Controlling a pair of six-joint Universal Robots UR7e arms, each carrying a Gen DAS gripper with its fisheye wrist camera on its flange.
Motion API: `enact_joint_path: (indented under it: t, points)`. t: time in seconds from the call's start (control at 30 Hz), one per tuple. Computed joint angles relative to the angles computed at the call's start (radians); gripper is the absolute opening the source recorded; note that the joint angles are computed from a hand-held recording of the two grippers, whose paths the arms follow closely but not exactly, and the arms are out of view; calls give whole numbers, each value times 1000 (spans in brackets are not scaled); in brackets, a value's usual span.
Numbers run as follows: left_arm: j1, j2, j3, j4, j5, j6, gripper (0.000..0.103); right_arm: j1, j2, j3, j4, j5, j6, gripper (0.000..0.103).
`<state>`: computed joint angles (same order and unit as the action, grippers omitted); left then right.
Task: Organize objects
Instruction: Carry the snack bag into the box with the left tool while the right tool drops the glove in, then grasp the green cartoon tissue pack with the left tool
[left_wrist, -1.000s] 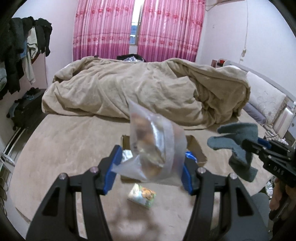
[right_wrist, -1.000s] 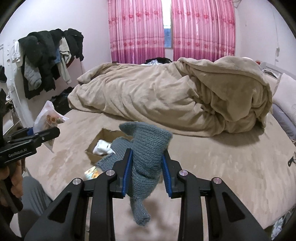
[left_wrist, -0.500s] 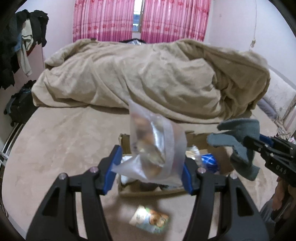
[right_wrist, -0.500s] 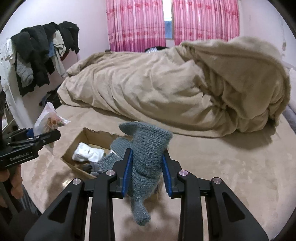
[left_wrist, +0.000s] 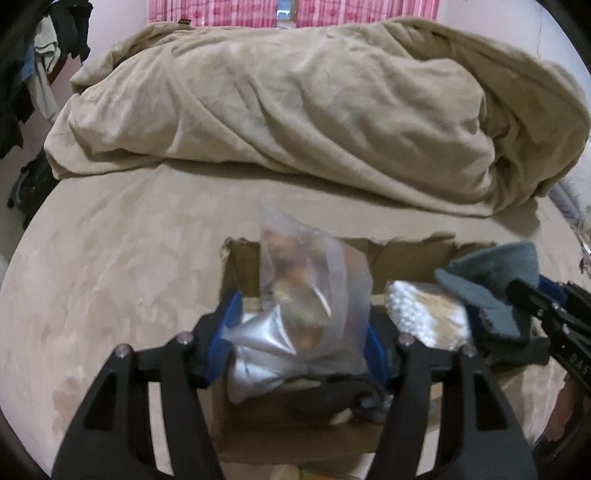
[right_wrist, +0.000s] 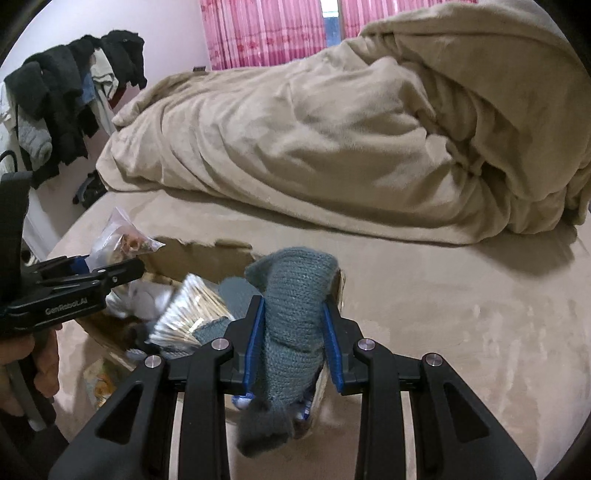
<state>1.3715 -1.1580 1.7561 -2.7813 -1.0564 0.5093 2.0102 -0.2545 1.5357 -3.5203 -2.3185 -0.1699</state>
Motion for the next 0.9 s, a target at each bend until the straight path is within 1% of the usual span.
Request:
enact_joint_path:
  t: [0.07, 0.13, 0.17, 0.23, 0.27, 0.33, 0.47, 0.7, 0.9]
  points:
    - [-3, -5, 8, -4, 6, 18, 67, -3, 0, 6, -8, 2, 8, 33]
    - [-5, -13, 7, 21, 5, 17, 71, 1, 1, 9, -15, -3, 18, 33]
    - [-7, -19, 11, 26, 4, 22, 76, 3, 1, 9, -16, -4, 20, 36]
    - [-11, -37, 19, 45, -7, 30, 81, 14, 2, 9, -18, -29, 25, 46]
    - [-18, -49, 30, 37, -1, 39, 84, 20, -1, 13, -26, -36, 25, 53]
    - [-33, -72, 60, -9, 21, 55, 90, 30, -10, 25, -35, -46, 31, 53]
    - [-42, -137, 86, 17, -6, 19, 90, 61, -35, 66, -29, -75, 71, 54]
    - [-75, -273, 162, 60, -7, 12, 90, 124, -82, 151, -5, -103, 167, 55]
    - [-101, -409, 229, 130, -9, -23, 90, 190, -112, 208, 15, -133, 238, 55]
